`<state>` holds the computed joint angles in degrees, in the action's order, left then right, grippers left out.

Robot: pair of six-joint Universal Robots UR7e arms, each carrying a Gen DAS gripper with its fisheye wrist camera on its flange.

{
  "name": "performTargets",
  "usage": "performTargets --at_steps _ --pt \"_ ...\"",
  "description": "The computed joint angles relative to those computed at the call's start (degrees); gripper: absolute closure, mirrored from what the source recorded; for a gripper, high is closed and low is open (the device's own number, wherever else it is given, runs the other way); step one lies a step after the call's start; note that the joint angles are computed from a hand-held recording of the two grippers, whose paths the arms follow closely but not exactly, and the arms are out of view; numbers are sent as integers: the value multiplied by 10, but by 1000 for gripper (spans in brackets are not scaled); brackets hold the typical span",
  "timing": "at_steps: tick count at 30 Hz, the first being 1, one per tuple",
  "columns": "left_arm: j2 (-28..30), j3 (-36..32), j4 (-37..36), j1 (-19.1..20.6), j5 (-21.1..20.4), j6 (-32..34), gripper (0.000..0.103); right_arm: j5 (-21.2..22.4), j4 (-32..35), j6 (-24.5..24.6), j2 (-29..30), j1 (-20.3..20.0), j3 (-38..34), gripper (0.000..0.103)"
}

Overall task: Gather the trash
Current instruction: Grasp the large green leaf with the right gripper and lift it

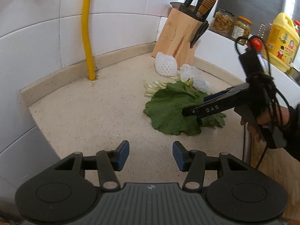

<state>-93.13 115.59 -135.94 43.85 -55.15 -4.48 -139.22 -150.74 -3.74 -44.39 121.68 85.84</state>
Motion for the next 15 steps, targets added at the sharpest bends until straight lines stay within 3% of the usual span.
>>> performTargets --at_steps 2,4,6,8,11,15 --pt "4 -2 0 1 -1 -4 57 6 9 0 -2 -3 -1 16" --pt "8 -5 3 2 -5 -3 57 -3 29 2 -5 4 1 25" --pt "11 -8 4 4 -12 3 57 9 74 49 -19 12 5 57" --pt "13 -11 1 6 -21 12 57 21 114 84 -32 24 13 75" --pt "12 -13 -6 7 -30 24 57 59 139 124 -55 37 39 77" --pt "13 -16 -16 14 -51 35 52 124 138 134 -79 48 50 76"
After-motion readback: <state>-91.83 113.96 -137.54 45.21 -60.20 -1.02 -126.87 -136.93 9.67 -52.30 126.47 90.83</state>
